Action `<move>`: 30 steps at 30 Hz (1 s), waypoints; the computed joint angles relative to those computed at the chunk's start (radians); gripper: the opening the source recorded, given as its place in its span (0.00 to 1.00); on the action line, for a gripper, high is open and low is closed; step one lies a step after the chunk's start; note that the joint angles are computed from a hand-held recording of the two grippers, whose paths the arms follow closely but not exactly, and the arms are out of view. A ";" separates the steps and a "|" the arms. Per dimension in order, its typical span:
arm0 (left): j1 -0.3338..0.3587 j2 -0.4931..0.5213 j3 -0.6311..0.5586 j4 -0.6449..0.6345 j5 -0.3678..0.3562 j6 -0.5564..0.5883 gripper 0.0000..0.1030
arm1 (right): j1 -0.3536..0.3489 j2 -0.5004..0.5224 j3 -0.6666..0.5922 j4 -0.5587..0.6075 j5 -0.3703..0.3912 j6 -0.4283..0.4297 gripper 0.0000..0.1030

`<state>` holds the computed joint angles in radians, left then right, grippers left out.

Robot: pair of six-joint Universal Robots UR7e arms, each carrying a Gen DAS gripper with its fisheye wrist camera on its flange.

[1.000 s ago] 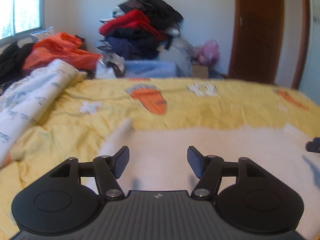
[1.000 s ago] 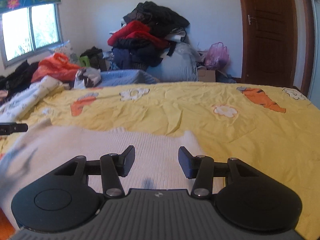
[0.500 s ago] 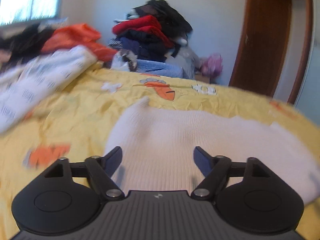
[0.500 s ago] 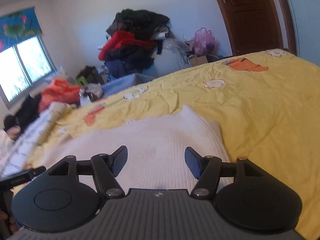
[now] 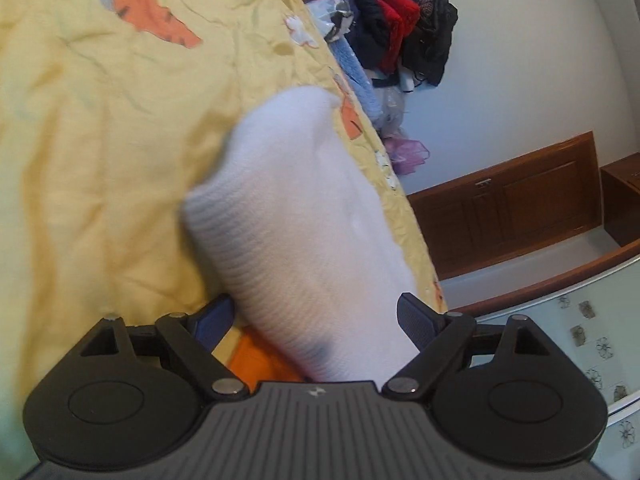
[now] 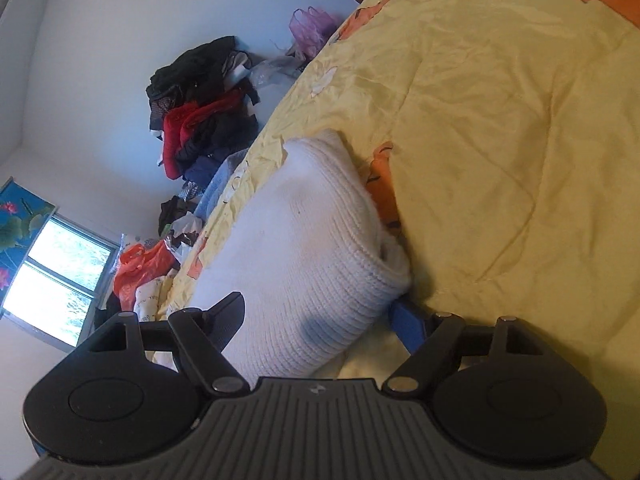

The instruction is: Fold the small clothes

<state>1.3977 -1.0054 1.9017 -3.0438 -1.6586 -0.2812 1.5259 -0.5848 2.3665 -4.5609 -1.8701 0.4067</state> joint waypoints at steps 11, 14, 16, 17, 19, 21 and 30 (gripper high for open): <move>-0.057 0.051 -0.065 0.032 0.190 -0.031 0.20 | 0.035 0.016 -0.151 0.105 -0.125 -0.108 0.30; -0.079 0.009 -0.031 0.007 0.194 0.017 0.16 | 0.039 -0.013 -0.122 0.096 -0.098 -0.128 0.28; -0.098 -0.040 0.003 0.002 0.195 0.054 0.12 | 0.058 -0.037 -0.107 0.096 -0.083 -0.151 0.26; -0.103 -0.069 0.019 0.006 0.187 0.072 0.11 | 0.071 -0.054 -0.088 0.088 -0.073 -0.172 0.26; -0.102 -0.139 0.061 0.018 0.169 0.098 0.09 | 0.098 -0.074 -0.043 0.065 -0.061 -0.184 0.26; -0.088 -0.219 0.124 -0.005 0.142 0.148 0.02 | 0.116 -0.080 0.015 0.023 -0.044 -0.173 0.26; 0.055 -0.280 0.149 0.166 0.080 0.022 0.84 | 0.081 0.127 0.142 -0.221 -0.057 0.004 0.46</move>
